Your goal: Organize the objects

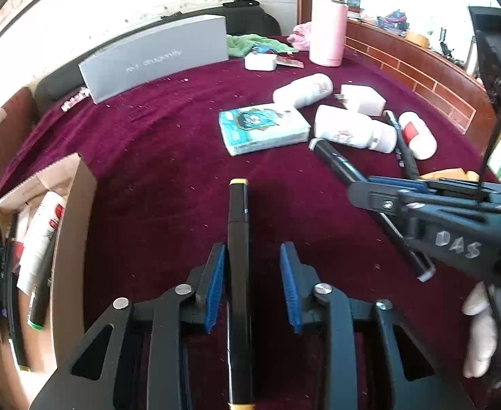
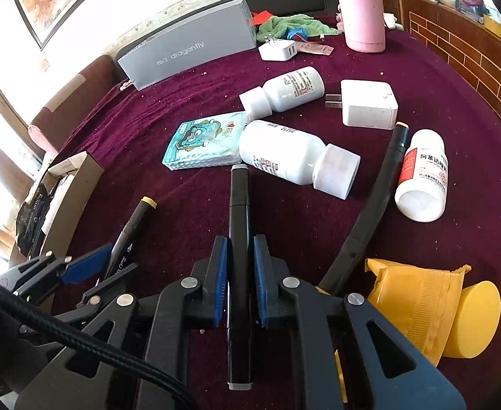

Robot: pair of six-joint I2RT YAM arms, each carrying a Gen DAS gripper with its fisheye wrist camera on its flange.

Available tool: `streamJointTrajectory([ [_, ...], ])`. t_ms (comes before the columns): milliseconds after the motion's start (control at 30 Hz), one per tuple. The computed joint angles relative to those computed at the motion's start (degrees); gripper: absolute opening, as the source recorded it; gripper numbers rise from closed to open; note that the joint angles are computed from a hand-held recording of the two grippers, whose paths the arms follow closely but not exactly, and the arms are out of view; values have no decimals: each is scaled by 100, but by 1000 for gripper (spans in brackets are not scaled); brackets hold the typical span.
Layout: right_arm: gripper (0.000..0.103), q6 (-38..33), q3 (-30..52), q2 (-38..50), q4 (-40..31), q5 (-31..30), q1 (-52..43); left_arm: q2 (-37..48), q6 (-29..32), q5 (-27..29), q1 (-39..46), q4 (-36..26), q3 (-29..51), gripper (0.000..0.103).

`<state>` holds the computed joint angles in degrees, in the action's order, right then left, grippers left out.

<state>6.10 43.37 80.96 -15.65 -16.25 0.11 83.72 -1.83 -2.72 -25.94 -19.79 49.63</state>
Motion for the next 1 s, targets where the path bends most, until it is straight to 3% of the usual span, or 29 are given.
streamJointTrajectory([
  [67,11,-56,-45,-55,53,299,172,-156,17,303,115,-91,-90,13],
  [167,11,-91,-79,-115,80,743,423,-509,-62,559,220,-206,-285,11],
  [467,12,9,-199,-226,195,679,336,-2162,-140,1181,787,-626,-864,12],
  [600,12,45,-229,-303,160,591,298,-2222,-140,1260,945,-551,-941,13],
  [733,12,122,-282,-375,95,630,396,-1778,-56,984,529,-292,-875,46],
  [933,12,217,-305,-362,106,462,306,-376,-25,46,-133,-278,-276,46],
  [1000,12,228,-308,-363,113,456,300,-403,101,-215,-379,-81,-425,36],
])
